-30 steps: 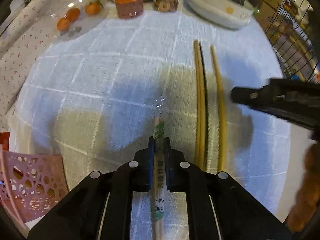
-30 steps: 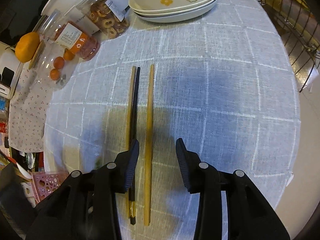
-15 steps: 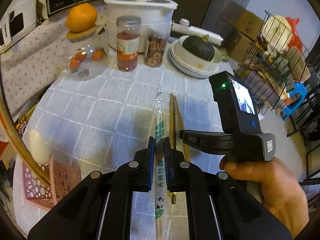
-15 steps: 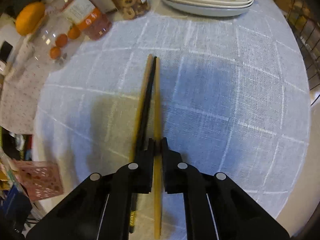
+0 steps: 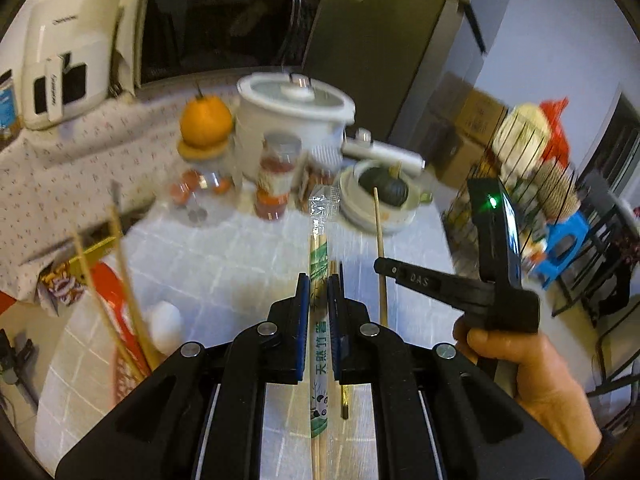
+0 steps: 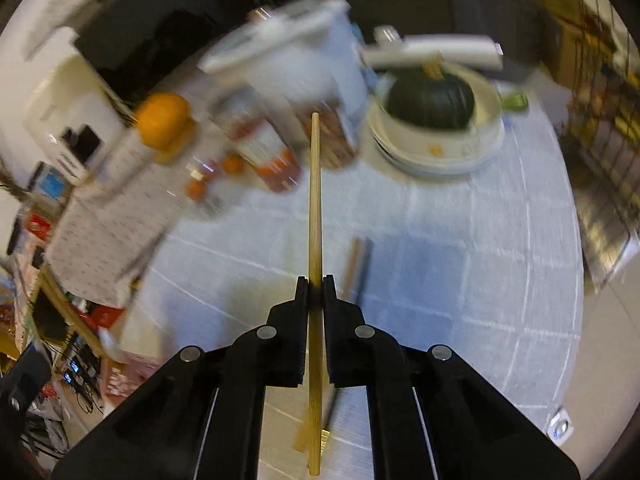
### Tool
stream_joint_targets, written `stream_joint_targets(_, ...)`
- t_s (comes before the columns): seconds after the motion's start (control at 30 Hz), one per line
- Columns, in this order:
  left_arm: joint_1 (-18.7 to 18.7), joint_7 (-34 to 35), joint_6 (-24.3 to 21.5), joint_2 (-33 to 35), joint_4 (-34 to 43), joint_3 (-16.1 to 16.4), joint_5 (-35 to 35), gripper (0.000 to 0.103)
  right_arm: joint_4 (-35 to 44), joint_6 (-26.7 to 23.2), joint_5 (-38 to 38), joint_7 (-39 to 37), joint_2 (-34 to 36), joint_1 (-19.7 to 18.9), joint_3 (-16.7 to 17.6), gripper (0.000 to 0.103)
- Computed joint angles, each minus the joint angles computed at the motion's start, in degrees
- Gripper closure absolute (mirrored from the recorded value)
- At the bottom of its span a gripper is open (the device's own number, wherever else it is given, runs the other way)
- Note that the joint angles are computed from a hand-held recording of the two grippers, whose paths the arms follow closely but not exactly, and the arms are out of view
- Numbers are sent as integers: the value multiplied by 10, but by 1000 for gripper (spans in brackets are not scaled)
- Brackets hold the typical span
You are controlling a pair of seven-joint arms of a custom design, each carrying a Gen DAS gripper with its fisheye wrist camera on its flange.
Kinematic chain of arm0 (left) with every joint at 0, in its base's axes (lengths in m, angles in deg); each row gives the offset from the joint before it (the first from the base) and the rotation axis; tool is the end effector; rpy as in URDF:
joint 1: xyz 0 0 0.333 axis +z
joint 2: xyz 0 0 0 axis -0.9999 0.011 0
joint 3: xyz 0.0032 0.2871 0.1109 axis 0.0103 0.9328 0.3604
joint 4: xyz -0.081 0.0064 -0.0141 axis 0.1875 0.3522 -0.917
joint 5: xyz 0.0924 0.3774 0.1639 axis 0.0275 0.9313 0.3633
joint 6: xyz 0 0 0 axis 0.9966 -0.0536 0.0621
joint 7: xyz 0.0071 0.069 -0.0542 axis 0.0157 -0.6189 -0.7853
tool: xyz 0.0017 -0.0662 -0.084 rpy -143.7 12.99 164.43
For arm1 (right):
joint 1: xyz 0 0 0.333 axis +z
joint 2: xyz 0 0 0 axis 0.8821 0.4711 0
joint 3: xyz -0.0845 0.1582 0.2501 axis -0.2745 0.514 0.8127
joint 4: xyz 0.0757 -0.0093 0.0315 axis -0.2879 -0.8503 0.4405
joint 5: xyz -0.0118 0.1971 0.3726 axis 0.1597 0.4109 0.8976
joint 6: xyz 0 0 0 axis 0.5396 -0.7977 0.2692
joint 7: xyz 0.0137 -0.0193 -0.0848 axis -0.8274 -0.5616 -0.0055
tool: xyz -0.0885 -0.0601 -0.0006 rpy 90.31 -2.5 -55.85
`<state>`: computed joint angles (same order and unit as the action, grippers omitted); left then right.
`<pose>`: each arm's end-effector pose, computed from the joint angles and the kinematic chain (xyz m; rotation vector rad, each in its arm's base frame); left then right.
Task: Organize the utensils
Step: 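Lift both held items off the table toward the pink holder, then lower the wrapped chopsticks into the pink holder and open the left tool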
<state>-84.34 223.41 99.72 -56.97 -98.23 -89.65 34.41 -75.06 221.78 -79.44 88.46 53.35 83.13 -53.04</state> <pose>0.6813 -0.0719 0.5025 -1.2365 2.5038 -1.2588 0.6671 0.2283 0.4306 -1.1584 2.2289 -0.4749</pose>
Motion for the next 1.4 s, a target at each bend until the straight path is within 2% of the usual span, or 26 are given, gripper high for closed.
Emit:
stream_joint_targets(0.17, 31, 41, 6, 7, 31, 4, -86, 95, 31, 27, -86, 56, 6, 33, -22, 96)
stream_joint_targets(0.27, 45, 83, 53, 21, 48, 2, -145, 95, 61, 45, -143, 91, 19, 50, -34, 96)
stream_joint_targets(0.43, 53, 126, 122, 54, 69, -11, -183, 95, 110, 75, -195, 122, 47, 70, -41, 96)
stream_joint_targets(0.5, 54, 162, 159, 67, 68, -23, -202, 95, 130, 89, -210, 139, 62, 82, -50, 96)
stream_joint_targets(0.6, 62, 218, 189, 75, 65, -39, -243, 95, 158, 98, -228, 154, 84, 100, -65, 96)
stream_joint_targets(0.67, 67, 283, 207, 75, 54, -51, -290, 95, 171, 102, -229, 155, 95, 107, -70, 96)
stream_joint_targets(0.73, 67, 310, 206, 78, 51, -48, -301, 94, 184, 107, -227, 154, 108, 112, -74, 96)
stream_joint_targets(0.8, 64, 310, 198, 84, 48, -43, -289, 94, 192, 109, -231, 157, 115, 121, -83, 96)
stream_joint_targets(0.93, 59, 311, 212, 90, 41, -40, -271, 91, 205, 106, -247, 168, 125, 138, -100, 95)
stream_joint_targets(1.0, 59, 292, 209, 91, 40, -36, -247, 91, 207, 107, -252, 175, 128, 142, -102, 95)
stream_joint_targets(1.07, 60, 232, 187, 89, 43, -27, -203, 85, 219, 101, -258, 180, 138, 148, -106, 95)
stream_joint_targets(1.13, 64, 162, 157, 84, 48, -19, -158, 64, 230, 100, -267, 193, 147, 154, -111, 95)
stream_joint_targets(1.2, 60, 91, 147, 75, 50, -8, -104, 54, 243, 111, -276, 210, 160, 158, -118, 95)
stream_joint_targets(1.27, 49, -14, 119, 70, 66, 13, -9, 52, 260, 121, -287, 232, 176, 166, -131, 95)
stream_joint_targets(1.37, 46, -142, 65, 71, 97, 32, 97, 51, 279, 112, -305, 253, 193, 180, -148, 95)
stream_joint_targets(1.4, 49, -166, 49, 74, 107, 33, 120, 49, 286, 105, -310, 255, 199, 183, -150, 95)
